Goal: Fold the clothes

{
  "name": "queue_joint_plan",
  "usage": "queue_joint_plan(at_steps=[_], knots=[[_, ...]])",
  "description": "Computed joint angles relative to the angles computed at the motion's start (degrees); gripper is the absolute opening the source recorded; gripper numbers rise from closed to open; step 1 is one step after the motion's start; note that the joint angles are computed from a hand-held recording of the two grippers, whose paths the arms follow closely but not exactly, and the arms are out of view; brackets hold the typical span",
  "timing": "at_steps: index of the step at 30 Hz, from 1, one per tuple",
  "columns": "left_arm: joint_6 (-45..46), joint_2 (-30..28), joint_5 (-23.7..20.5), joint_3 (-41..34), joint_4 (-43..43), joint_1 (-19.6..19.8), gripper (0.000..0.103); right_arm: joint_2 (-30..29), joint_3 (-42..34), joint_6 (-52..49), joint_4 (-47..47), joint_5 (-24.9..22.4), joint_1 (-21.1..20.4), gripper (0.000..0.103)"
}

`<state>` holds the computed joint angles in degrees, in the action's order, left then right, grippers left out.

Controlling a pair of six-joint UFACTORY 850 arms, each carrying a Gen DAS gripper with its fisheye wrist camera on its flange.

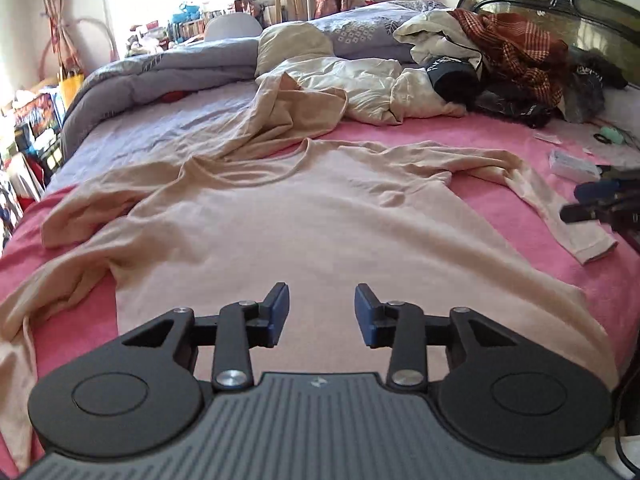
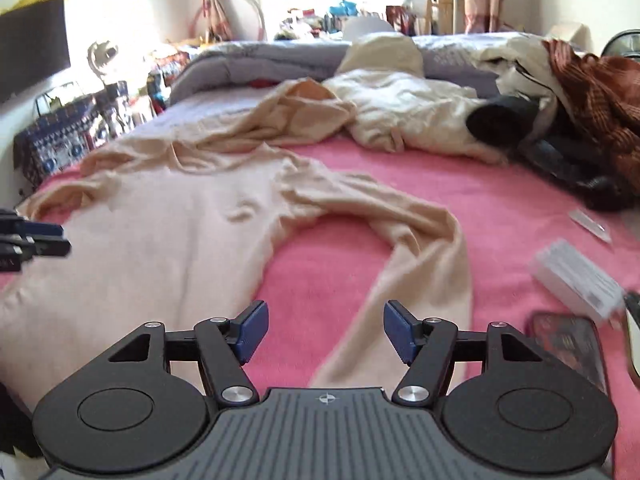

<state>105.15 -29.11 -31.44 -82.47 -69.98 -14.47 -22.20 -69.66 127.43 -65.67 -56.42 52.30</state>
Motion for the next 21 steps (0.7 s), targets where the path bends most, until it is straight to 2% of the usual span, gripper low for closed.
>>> queue_joint_plan(at_steps=[1, 4, 5, 7, 8, 9, 11, 12, 13, 14, 16, 18, 21], knots=[[2.6, -0.6, 2.8, -0.5, -2.1, -0.7, 0.057, -1.0, -1.4, -1.1, -1.8, 0.5, -2.2, 0.064], [10.3, -3.8, 8.8, -5.1, -7.6, -1.3, 0.059, -4.7, -6.0, -7.3, -7.2, 2.1, -7.5, 0.064], [9.1, -6.1, 10.6, -8.6, -5.7, -1.2, 0.063, -6.2, -8.1, -9.7, -8.2, 2.8, -9.1, 0.065], [-0.5, -11.0, 14.1, -16.6, 4.0, -0.6, 0.063, -8.4, -11.1, -13.9, -10.1, 6.9, -12.6, 0.065], [-6.5, -13.3, 13.1, -20.3, 8.5, 0.2, 0.060, -9.8, -13.0, -15.4, -10.4, 8.7, -14.2, 0.065], [-12.5, -15.2, 9.7, -23.5, 11.4, 1.6, 0.060, -11.2, -15.2, -15.5, -9.7, 10.8, -15.6, 0.065], [-23.6, -18.6, -2.1, -29.4, 15.0, 4.3, 0.060, -13.3, -18.1, -14.5, -12.3, 16.9, -17.5, 0.065], [-26.3, -19.6, -6.7, -30.5, 14.6, 5.3, 0.060, -14.5, -19.9, -14.3, -14.2, 19.9, -18.1, 0.065], [-26.6, -19.5, -9.0, -29.7, 13.6, 6.0, 0.060, -16.3, -22.7, -15.1, -15.0, 23.8, -18.7, 0.065], [-25.3, -18.6, -9.3, -27.2, 10.7, 6.6, 0.060, -18.3, -26.1, -17.9, -13.7, 27.6, -19.3, 0.064], [-21.0, -14.9, -6.9, -19.8, 1.1, 8.5, 0.063, -23.7, -35.0, -29.0, -5.5, 31.9, -19.6, 0.057], [-18.1, -11.3, -2.9, -14.0, -7.1, 10.8, 0.064, -29.7, -44.4, -41.0, 3.1, 34.5, -19.3, 0.057], [-5.0, -6.0, 11.9, -6.6, -25.1, 13.0, 0.071, -38.3, -58.2, -59.0, 17.0, 31.9, -17.7, 0.059]])
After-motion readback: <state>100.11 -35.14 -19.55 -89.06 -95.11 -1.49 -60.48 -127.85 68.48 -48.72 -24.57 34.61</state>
